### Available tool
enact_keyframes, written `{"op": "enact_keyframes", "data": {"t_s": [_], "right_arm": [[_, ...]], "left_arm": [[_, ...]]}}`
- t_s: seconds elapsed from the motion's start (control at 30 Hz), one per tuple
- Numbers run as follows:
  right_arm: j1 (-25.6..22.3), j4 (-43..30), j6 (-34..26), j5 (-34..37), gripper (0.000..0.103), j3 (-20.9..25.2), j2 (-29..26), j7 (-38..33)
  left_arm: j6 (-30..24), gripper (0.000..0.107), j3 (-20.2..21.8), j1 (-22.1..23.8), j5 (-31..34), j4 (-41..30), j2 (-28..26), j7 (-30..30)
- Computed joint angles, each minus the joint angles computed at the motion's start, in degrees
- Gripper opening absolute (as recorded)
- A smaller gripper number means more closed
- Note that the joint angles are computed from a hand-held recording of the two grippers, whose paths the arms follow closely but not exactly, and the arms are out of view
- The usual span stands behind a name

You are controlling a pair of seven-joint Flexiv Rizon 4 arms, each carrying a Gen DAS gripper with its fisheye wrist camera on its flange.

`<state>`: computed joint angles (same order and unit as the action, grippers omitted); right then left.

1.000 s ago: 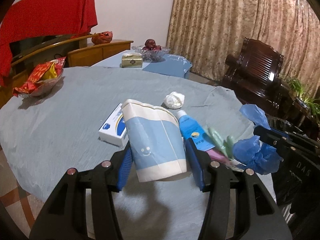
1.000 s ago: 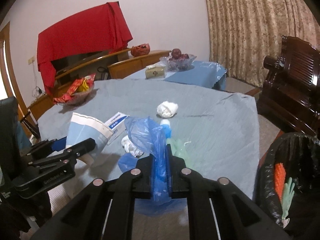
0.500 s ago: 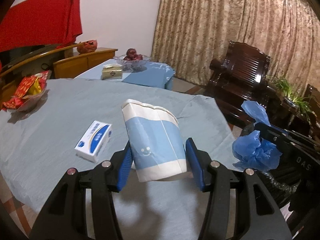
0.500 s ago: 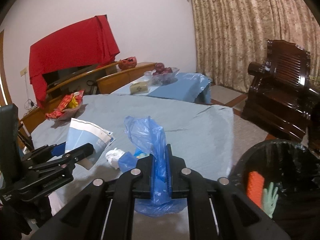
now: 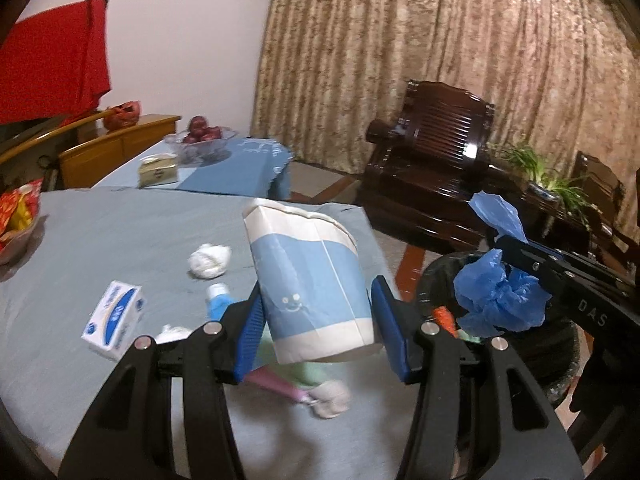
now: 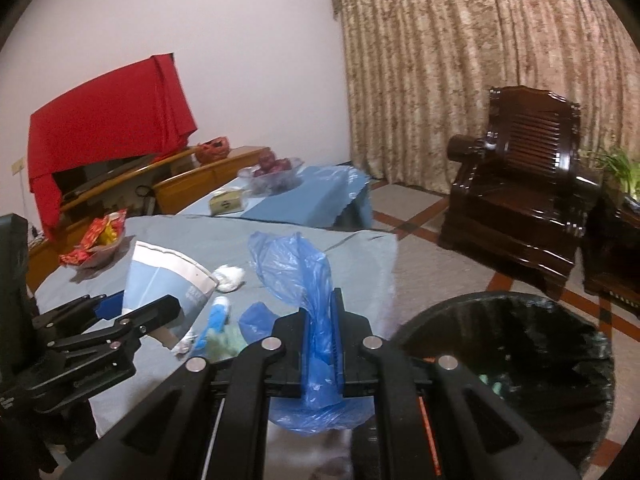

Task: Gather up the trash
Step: 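Lift and carry the paper cup and blue bag over the black bin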

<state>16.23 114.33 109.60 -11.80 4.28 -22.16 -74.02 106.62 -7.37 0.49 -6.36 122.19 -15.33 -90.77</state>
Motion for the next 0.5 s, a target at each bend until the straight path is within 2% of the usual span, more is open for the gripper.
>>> {"op": "enact_keyframes", "data": {"t_s": [0.2,0.5], "right_arm": [[0.8,0.6,0.0,2.4,0.009,-3.9,0.9,-1.1],[-2.5,0.3,-0.4,4.6,0.009,-6.4,0.9,-1.9]], "left_arm": [[-0.9,0.050,-3.7,0.4,1.0,-4.0,-3.0,0.7],[-2.2,0.050,-6.9,-1.6,1.3,-10.2,-8.2,3.5]]}}
